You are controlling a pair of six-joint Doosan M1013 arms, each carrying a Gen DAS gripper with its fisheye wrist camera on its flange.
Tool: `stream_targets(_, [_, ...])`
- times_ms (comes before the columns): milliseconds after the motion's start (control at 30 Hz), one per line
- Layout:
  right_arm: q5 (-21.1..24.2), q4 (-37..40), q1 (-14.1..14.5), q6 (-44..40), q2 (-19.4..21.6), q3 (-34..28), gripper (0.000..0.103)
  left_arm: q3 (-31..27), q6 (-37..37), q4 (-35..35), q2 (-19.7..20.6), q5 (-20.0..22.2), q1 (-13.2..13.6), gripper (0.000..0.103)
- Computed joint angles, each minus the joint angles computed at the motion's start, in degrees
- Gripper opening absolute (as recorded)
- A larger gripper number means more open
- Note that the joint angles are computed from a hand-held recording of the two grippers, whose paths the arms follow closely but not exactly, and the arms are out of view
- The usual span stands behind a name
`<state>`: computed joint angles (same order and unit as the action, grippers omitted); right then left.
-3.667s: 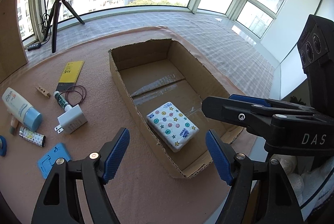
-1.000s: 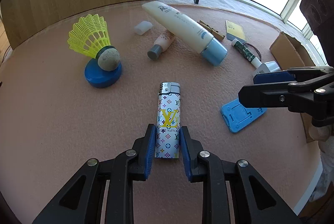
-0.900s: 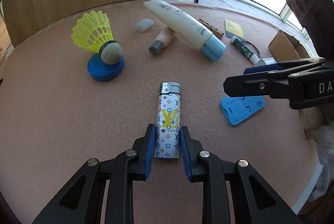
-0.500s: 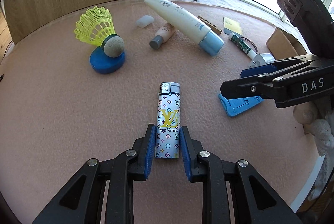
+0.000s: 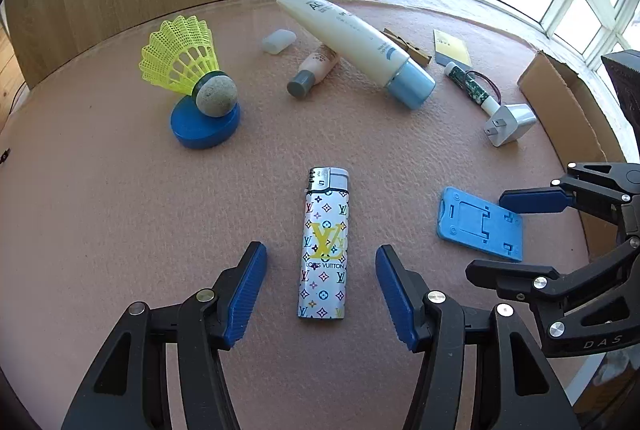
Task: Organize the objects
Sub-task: 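Grasp the patterned lighter with the left gripper while the right gripper grasps the blue phone stand, then carry the lighter and phone stand into the box and release both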
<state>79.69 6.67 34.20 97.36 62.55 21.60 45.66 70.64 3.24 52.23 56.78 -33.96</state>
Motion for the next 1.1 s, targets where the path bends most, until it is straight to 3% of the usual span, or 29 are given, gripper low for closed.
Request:
stream_targets(133, [-1.45, -5.59, 0.90, 2.02, -0.80, 1.57, 0.045, -1.84, -0.04, 1.49, 0.94, 1.39, -0.09, 0.055])
stream_targets(200, [-2.74, -5.99, 0.98, 2.38, -1.57, 3.20, 0.045, -2.52, 0.03, 2.47, 1.32, 1.77, -0.23, 0.051])
stream_targets(333, [-3.90, -8.04, 1.43, 4.12, -2.02, 4.18, 0.043, -3.00, -0.47, 2.41, 1.56, 1.44, -0.16, 0.032])
stream_targets(433, [-4.46, -8.08, 1.55, 5.09, -2.52, 5.17, 0.041, -2.53, -0.07, 1.66, 1.32, 1.12, -0.06, 0.025])
stream_targets(733, [-3.30, -9.35, 2.31, 2.11, -2.10, 4.41, 0.041, 0.53, -0.14, -0.35, -0.30, -0.83, -0.14, 0.025])
stream_targets(833, [-3.08, -9.26, 2.24, 2.64, -1.54, 3.27, 0.035, 1.90, -0.69, -1.66, -1.06, -1.72, -0.02, 0.025])
stream_targets(1100, [-10.99, -6.25, 1.60, 6.85, -6.83, 13.00, 0.033, 4.92, -0.79, -3.19, -2.93, -3.70, -0.33, 0.025])
